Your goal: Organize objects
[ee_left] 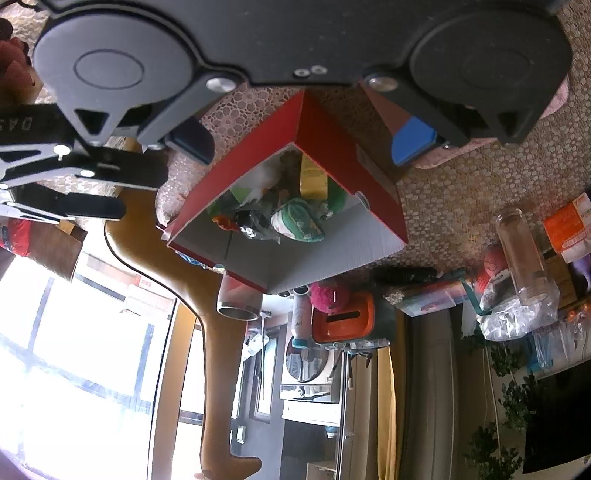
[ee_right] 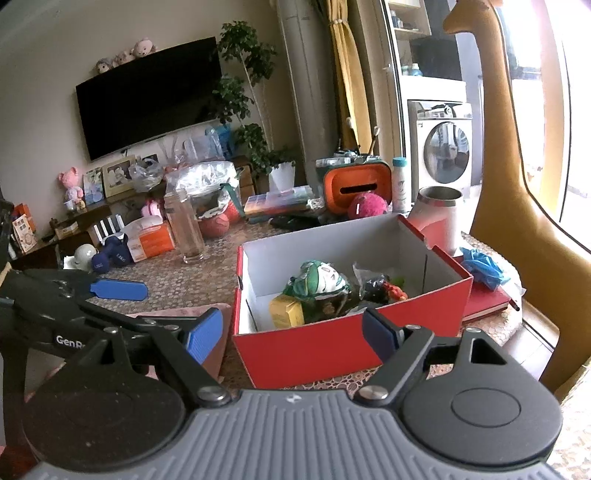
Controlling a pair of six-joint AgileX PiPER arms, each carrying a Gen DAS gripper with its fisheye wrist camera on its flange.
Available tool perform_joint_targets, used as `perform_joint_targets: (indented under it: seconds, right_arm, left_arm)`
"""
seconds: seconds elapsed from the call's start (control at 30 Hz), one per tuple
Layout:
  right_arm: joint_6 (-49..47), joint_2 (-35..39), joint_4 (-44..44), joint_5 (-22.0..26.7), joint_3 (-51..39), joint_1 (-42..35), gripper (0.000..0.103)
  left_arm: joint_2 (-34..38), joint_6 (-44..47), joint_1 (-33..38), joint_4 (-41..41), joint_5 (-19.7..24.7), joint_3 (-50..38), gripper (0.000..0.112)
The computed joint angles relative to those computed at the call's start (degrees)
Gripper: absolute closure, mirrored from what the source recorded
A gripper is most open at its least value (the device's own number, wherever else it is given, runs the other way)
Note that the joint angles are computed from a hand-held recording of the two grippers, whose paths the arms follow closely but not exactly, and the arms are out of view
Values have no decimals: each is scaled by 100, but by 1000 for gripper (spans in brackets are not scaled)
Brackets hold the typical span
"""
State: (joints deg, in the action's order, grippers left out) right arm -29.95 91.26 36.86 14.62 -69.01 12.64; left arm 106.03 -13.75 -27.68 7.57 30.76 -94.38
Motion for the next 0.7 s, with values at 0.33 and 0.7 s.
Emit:
perform_joint_targets:
  seconds: [0.33, 0.7]
  right_arm:
    - [-41, -76, 119, -61, 116, -37, 20]
    - [183, -111, -49, -25, 154, -78, 20]
  left_arm:
    - [-11, -85, -31, 73, -99, 50, 10]
    - [-2, 270, 35, -356, -46, 62, 10]
